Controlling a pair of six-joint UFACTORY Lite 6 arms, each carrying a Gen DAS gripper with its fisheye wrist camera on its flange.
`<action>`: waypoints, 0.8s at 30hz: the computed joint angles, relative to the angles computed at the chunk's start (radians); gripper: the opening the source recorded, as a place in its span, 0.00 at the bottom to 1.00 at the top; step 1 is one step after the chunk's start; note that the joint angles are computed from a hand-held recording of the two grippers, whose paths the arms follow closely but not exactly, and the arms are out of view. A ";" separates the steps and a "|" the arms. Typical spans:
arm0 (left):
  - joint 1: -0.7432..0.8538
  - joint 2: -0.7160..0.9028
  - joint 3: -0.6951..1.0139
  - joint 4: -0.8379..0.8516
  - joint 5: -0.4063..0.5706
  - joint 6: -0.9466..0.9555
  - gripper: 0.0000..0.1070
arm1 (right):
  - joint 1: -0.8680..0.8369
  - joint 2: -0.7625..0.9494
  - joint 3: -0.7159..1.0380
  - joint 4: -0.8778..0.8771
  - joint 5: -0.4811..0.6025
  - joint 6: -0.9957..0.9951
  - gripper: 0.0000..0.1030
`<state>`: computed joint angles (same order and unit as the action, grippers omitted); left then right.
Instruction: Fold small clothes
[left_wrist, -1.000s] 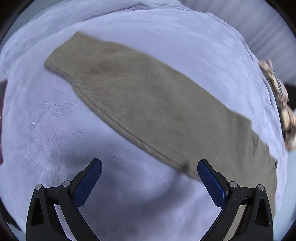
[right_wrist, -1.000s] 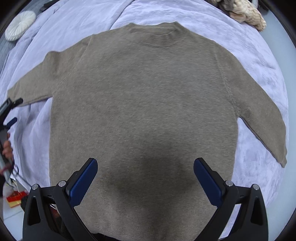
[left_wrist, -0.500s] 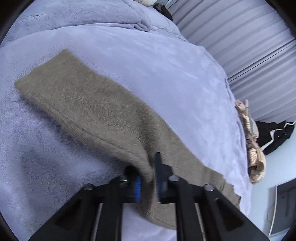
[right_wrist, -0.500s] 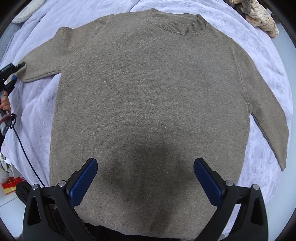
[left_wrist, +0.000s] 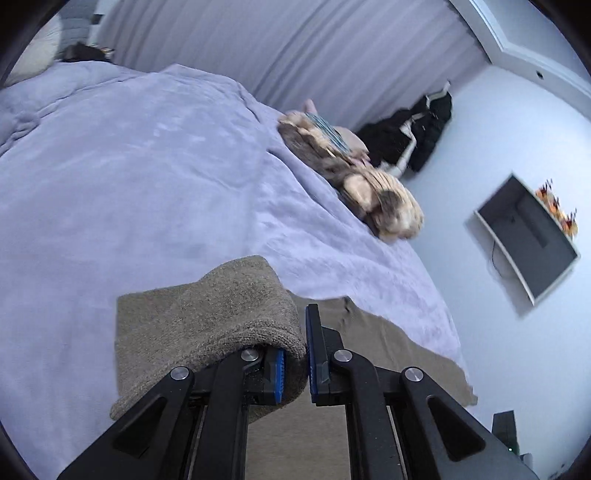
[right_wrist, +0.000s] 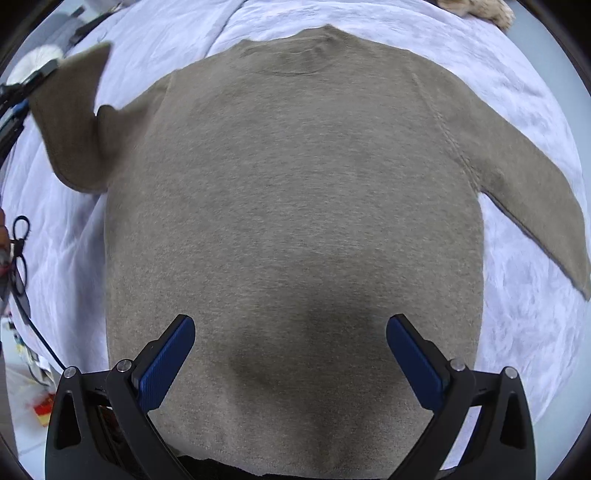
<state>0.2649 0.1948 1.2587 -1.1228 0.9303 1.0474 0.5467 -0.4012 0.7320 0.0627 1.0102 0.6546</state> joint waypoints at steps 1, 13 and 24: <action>-0.096 0.001 -0.009 0.016 -0.046 -0.031 0.10 | -0.016 -0.012 -0.021 0.006 -0.019 0.007 1.00; -0.583 -0.076 -0.268 0.450 -0.446 -0.436 0.71 | -0.478 -0.317 -0.259 0.045 0.054 -0.265 1.00; -0.090 0.039 -0.076 0.597 -0.332 -0.417 0.72 | -0.044 0.273 0.169 -0.271 -0.228 -0.156 1.00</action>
